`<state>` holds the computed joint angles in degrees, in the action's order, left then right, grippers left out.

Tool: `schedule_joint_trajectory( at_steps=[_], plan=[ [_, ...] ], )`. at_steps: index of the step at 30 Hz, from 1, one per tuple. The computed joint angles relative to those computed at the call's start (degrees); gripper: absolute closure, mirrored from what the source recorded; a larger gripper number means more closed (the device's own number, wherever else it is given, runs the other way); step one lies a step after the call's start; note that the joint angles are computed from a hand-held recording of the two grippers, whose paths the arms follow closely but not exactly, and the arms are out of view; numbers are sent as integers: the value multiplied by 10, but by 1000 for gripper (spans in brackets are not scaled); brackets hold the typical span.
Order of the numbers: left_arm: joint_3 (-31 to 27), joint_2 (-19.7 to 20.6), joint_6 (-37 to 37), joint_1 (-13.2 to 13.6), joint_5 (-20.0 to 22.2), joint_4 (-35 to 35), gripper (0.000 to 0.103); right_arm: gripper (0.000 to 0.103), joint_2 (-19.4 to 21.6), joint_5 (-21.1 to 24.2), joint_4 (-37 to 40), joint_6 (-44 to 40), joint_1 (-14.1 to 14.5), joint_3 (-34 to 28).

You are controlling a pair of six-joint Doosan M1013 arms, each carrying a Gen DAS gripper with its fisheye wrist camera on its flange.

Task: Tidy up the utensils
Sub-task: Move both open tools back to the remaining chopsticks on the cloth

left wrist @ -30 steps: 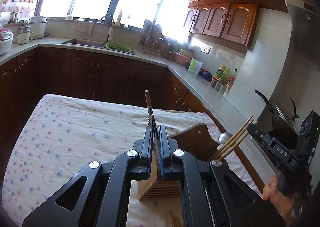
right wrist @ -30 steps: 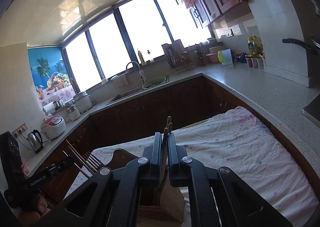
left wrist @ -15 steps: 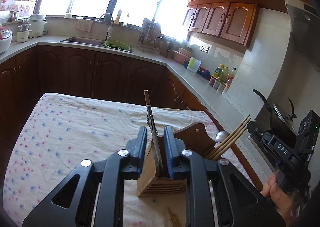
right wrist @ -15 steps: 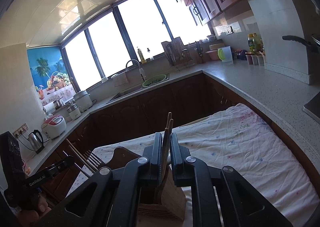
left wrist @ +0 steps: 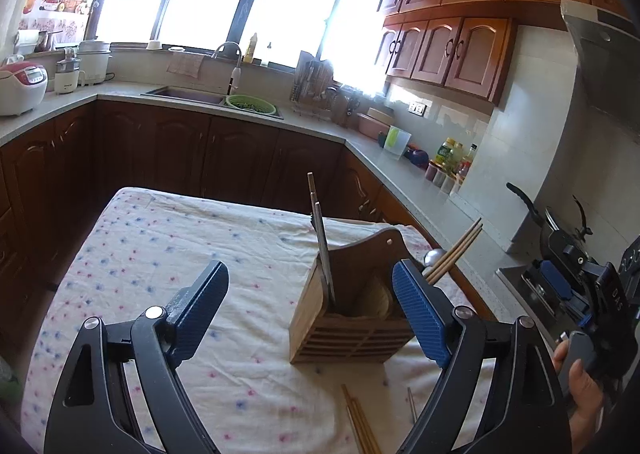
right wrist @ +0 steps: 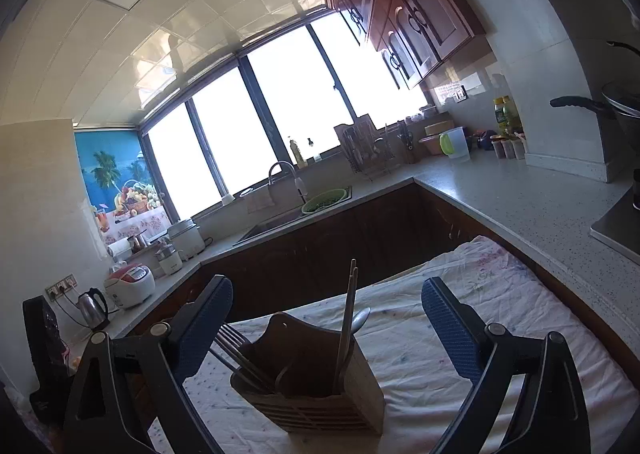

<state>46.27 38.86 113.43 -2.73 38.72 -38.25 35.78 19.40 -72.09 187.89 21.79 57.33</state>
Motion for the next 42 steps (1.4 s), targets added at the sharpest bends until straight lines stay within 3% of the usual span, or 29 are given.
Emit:
schedule_joint_trajectory(
  at_steps=[5, 15, 29, 33, 42],
  plan=[
    [52, -26, 16, 3, -8, -9, 14, 5, -26, 6, -9, 18, 8, 51],
    [128, -53, 15, 5, 22, -12, 14, 4, -54, 27, 100, -69, 17, 115],
    [165, -57, -10, -4, 55, 43, 14, 4, -55, 45, 244, -183, 22, 144],
    [163, -54, -19, -7, 63, 62, 14, 4, -48, 55, 293, -240, 22, 135],
    [153, -45, -61, -1, 79, 93, 14, 7, -12, 118, 488, -494, 27, 77]
  ],
)
